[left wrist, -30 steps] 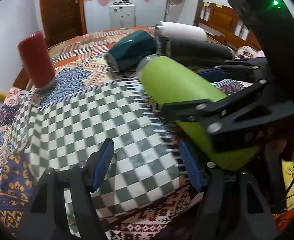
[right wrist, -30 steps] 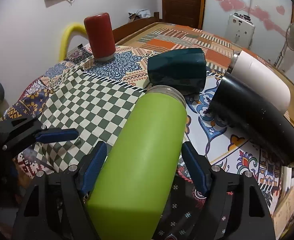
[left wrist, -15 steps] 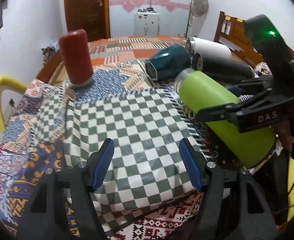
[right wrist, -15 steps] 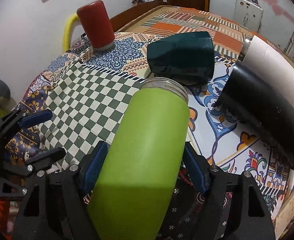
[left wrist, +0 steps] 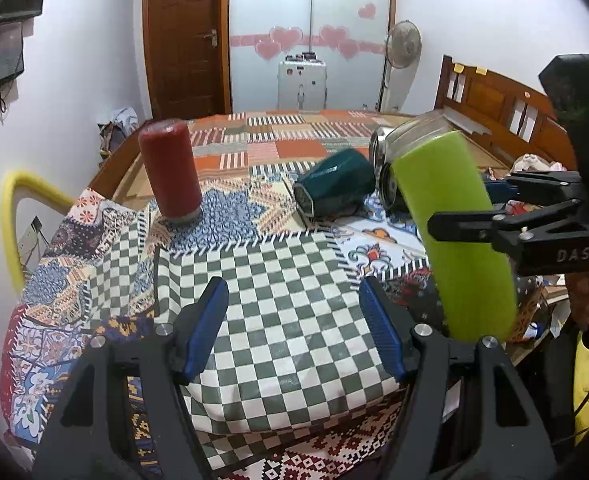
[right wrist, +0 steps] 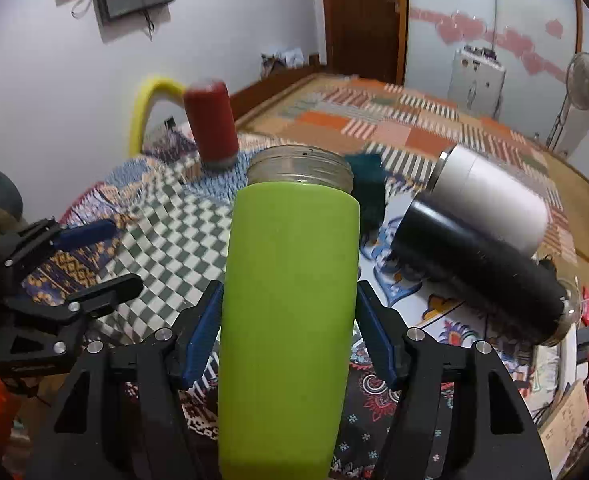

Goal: Flip cup upright
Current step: 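Rotate the lime-green bottle upright in the right gripper, open end up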

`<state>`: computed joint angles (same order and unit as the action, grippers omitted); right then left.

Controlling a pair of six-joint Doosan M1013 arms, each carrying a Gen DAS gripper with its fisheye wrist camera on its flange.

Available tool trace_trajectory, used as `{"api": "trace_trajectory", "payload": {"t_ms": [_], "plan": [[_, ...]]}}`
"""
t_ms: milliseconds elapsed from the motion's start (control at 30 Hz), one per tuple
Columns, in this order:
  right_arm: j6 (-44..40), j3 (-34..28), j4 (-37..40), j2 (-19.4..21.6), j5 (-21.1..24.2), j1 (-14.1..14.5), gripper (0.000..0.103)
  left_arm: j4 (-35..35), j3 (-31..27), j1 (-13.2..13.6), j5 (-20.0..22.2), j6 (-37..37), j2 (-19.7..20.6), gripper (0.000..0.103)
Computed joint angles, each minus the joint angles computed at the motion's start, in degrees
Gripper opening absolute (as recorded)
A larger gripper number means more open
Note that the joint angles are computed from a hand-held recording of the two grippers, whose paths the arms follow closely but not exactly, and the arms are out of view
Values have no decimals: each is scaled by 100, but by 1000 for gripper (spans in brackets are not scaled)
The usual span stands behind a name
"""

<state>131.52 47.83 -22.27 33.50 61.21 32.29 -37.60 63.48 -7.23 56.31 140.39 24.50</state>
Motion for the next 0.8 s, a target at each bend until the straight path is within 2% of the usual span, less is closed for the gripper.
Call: {"api": "trace_trajectory", "payload": {"t_ms": [133, 267, 400, 533, 667, 800], "plan": [[231, 125, -409, -119, -253, 70, 61, -252, 78, 30, -146, 119, -83, 76], [386, 88, -725, -105, -372, 120, 61, -394, 181, 34, -377, 256, -158, 77], [551, 76, -993, -90, -533, 130, 61, -523, 221, 45, -467, 346, -175, 83], [615, 117, -1038, -87, -683, 122, 61, -570, 213, 55, -465, 297, -146, 88], [584, 195, -1021, -85, -644, 134, 61, -543, 185, 57, -403, 195, -99, 89], [566, 329, -934, -129, -675, 121, 61, -528, 252, 43, -515, 201, -106, 91]]}}
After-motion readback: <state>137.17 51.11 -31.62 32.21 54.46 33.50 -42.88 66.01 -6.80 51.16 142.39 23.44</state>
